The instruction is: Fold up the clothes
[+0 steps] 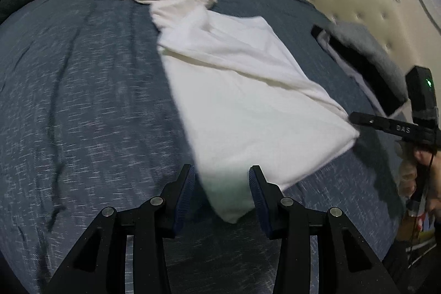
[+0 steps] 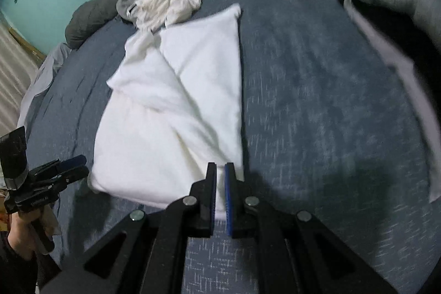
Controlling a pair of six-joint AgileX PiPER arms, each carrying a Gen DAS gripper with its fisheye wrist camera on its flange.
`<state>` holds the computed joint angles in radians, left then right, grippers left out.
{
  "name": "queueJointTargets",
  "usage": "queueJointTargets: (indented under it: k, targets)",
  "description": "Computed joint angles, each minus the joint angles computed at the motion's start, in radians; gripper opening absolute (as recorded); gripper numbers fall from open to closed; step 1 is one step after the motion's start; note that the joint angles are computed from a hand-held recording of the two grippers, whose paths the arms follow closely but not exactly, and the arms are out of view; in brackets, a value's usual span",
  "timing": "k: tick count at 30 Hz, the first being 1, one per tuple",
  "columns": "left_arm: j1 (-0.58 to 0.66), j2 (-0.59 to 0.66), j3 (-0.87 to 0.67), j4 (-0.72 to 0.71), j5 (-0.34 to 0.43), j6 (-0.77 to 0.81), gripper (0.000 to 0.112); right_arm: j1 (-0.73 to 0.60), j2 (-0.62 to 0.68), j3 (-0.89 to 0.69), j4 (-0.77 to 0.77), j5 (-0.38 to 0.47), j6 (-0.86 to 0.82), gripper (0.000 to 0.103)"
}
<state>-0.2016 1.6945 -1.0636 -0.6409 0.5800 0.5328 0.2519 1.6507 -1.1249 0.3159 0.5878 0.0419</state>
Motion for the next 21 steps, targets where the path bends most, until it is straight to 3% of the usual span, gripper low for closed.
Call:
queueJointTargets:
  k: [6,12,15,17,21]
  targets:
    - [0.109,-0.028,0.047,-0.104,-0.02,0.086,0.053,0.049,0.072,-0.18,-0.016,0.056,-0.017,0.009]
    - [0.191,-0.049,0.117,-0.227,-0.033,0.254,0.056,0.155,0.288,-0.48,-0.16,0.14,0.07,0.016]
    - [0.233,-0.039,0.137,-0.272,-0.027,0.318,0.057,0.199,0.391,-0.642,-0.197,0.187,0.102,0.026]
    - [0.253,-0.019,0.141,-0.292,-0.032,0.337,0.057,0.231,0.473,-0.776,-0.225,0.242,0.117,0.034]
    - [0.294,0.023,0.146,-0.328,-0.024,0.382,0.057,0.287,0.654,-1.091,-0.282,0.395,0.135,0.036]
